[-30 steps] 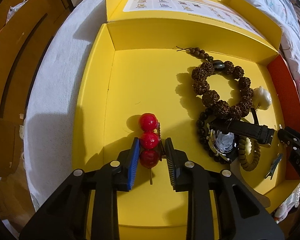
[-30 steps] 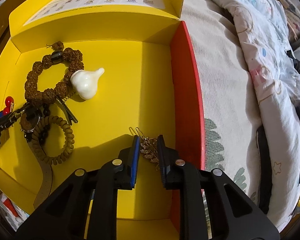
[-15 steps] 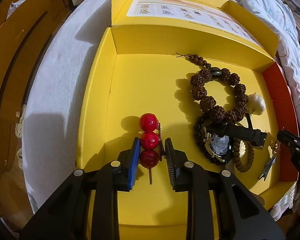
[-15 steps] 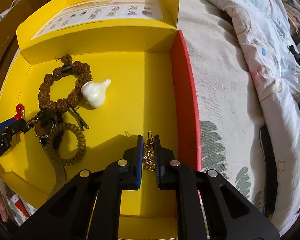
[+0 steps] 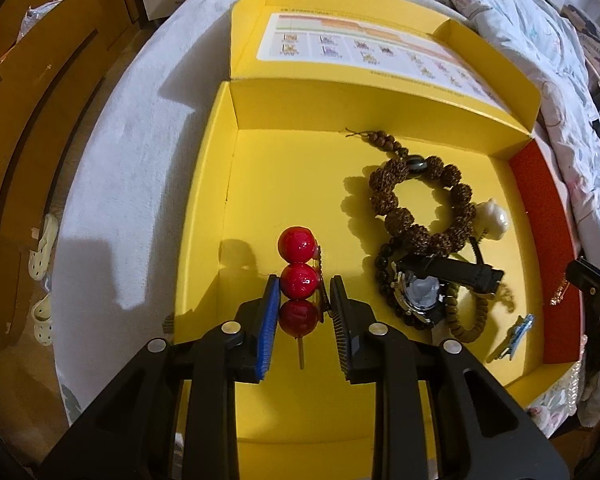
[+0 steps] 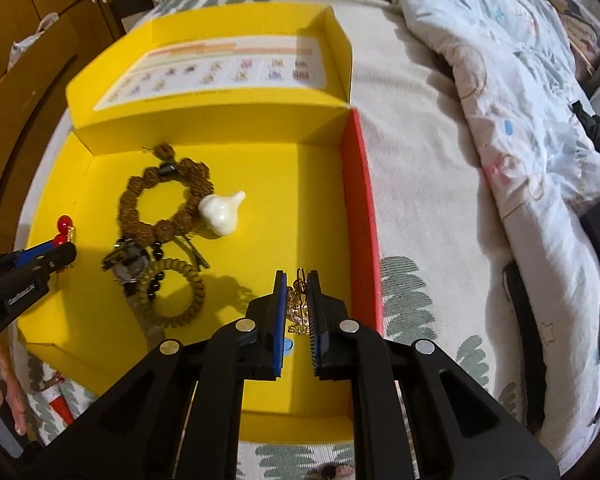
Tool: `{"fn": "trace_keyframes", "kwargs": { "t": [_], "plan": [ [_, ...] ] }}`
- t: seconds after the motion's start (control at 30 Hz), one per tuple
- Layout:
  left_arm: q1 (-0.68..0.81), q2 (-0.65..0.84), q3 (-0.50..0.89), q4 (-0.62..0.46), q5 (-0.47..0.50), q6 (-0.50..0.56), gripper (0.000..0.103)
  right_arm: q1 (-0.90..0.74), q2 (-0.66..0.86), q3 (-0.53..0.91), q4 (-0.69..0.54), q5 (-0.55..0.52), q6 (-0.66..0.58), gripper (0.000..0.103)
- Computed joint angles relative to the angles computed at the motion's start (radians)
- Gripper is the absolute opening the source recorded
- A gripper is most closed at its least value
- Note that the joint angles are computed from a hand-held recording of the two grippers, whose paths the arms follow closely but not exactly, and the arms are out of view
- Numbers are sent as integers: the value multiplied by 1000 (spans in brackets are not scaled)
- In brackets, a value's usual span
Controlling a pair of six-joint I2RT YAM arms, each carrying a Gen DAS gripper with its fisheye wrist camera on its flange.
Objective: Organize jewelry
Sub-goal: 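Carry the hairpin and brooch out of the tray and release them on the bedspread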
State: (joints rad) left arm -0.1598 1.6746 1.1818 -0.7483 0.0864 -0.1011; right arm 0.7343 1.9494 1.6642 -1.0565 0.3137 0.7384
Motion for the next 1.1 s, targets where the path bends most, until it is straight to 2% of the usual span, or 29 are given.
{"fn": "trace_keyframes", "kwargs": {
  "t": [0.27,0.4,0.67,0.77,0.87,0.97,1.1],
  "plan": [
    [-1,-154,-43,-63,12,13,26,72,-130,-24,-56,28,24,11],
    [-5,-286,-93,-119,16,13,26,134,-212,-74,-59,21,53,11],
    [48,-537,-214,-252,-9,32,26,310,-311,-228,-57,4,191,11],
    [146,-635,-266,-303,9,94,26,363,-321,-292,-45,-11,236,11],
    [309,-693,-337,-333,52,199,26,398,-324,-343,-24,-21,271,11],
    [424,-687,-400,-331,64,275,26,405,-322,-397,7,-38,290,11],
    [454,-657,-446,-298,38,296,26,389,-315,-436,39,-62,291,11]
  ]
}}
